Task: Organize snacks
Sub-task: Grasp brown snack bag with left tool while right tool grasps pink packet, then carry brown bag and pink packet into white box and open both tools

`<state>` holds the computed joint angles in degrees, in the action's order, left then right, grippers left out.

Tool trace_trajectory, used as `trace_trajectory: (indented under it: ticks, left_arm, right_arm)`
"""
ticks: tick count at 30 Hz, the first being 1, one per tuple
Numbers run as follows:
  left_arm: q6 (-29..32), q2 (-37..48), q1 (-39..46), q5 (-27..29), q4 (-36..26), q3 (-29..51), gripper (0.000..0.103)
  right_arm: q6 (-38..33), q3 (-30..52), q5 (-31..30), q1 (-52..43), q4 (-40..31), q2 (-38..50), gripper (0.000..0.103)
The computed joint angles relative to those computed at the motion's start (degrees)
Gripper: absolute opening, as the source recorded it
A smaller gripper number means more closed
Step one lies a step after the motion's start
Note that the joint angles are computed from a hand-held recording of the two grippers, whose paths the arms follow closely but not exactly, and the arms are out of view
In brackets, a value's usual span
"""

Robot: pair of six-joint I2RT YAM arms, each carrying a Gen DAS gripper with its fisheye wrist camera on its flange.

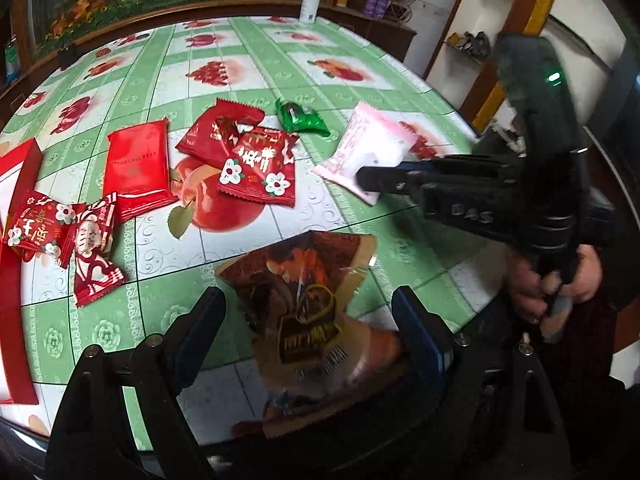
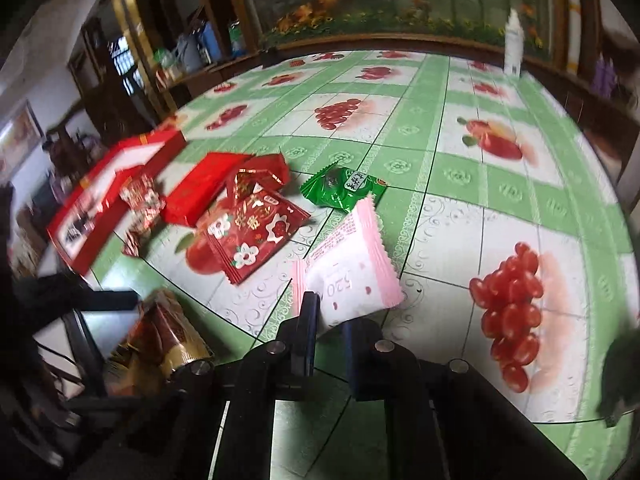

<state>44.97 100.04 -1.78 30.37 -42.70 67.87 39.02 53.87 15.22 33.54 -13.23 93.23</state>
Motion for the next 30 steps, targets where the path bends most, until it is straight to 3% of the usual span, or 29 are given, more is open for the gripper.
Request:
trace_trajectory:
  ticks: [4,6,9,14,19,24,30]
  left_arm:
    - [-0.8,-1.8,-0.7,-2.0,6.9,-4.3,0.082]
    - [-0.3,-3.0,-0.7,-2.5,9.8,-6.1,0.059]
    - [0.2,-1.9,0.4,-1.6,9.3,-4.9,0.056]
    - [1.4,0.2,2.9,1.2,5.4,-1.3,0.053]
    - [1.0,-1.0,5.6,3.1,6.3,-0.5,0.052]
    - [0.2,-3.0,10.5,5.9,10.2,-0.2,0.052]
    - [-3.3,0.2,18.4,7.8,15.3,4.9,0.052]
  right_arm:
    - [0.2,-1.8,-3.1,-1.4,2.8,-1.1,0.011]
    - [0.8,-3.0,-5.6,-2.7,4.5,-1.7,0.011]
    - [1.6,-4.7,-8.1,-4.4,6.8,-2.5,0.011]
    - [0.7,-4.3,-5.4,-2.7,7.1,-2.5,0.01]
    - [0.0,-6.2,-3.3,-0.9,12.3,-4.0,0.01]
    - [-0.2,-8.0,-6.7,0.1,22.6,-3.9,0.01]
    - [-0.4,-1.0,-9.3,2.2,25.0,3.0,0.01]
